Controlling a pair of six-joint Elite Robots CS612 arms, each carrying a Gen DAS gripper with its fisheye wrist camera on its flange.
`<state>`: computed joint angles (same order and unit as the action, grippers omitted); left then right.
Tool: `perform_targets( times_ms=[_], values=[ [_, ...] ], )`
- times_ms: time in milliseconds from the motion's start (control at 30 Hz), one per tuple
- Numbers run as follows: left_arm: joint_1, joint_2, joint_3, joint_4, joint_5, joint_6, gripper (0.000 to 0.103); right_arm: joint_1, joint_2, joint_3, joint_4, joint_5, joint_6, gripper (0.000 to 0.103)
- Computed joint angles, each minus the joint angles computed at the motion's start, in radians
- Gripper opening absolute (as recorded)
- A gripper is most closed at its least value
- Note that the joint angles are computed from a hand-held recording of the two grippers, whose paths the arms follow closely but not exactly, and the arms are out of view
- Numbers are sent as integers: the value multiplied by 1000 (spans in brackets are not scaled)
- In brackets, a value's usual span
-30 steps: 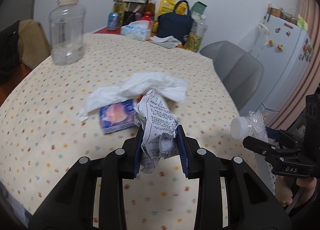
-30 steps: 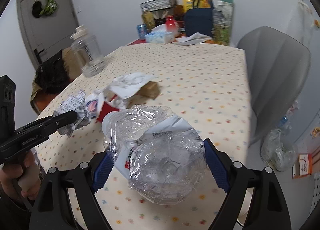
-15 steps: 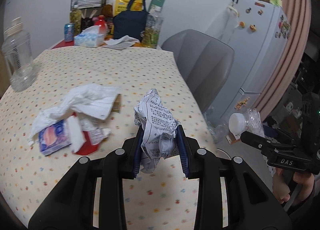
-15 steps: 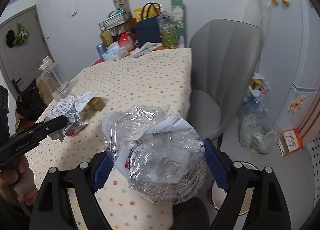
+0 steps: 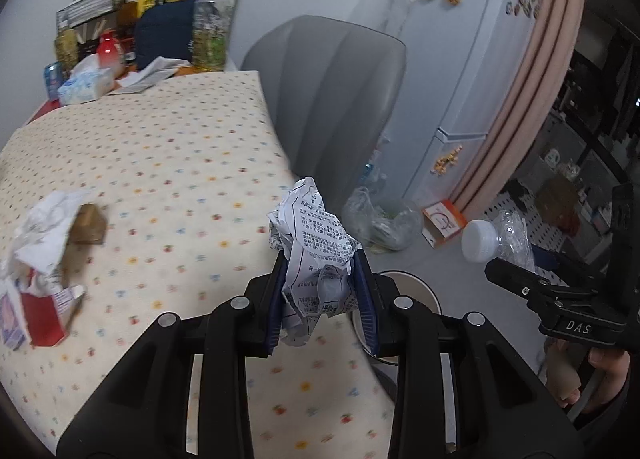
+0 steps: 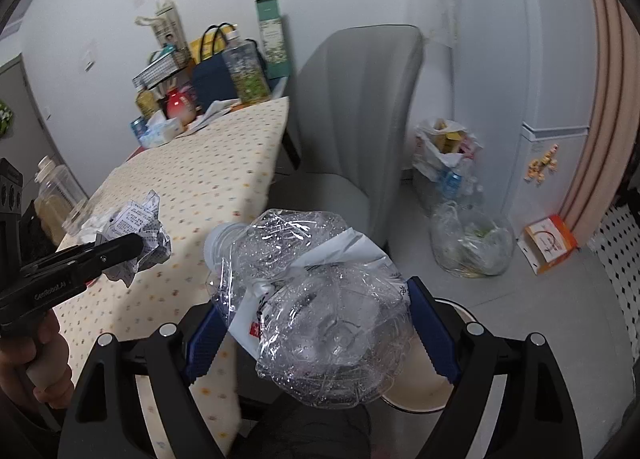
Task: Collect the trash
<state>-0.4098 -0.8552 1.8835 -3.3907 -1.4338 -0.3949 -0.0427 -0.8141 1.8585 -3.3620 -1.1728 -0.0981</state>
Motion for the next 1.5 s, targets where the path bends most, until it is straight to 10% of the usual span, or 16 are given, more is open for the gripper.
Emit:
perform_targets(
  times_ms=[1033,1267,1500],
  values=[
    [-104,251,-454,501,-214,152,34,-191,94,3,-45,-98,188,83],
    [-113,264,-470,516,-194,169,84,-202,114,-8,-32,-106,207,83],
    [-89,228,-427,465,-156,89,86,-183,131,-35,-2,-80,197,83]
  ],
)
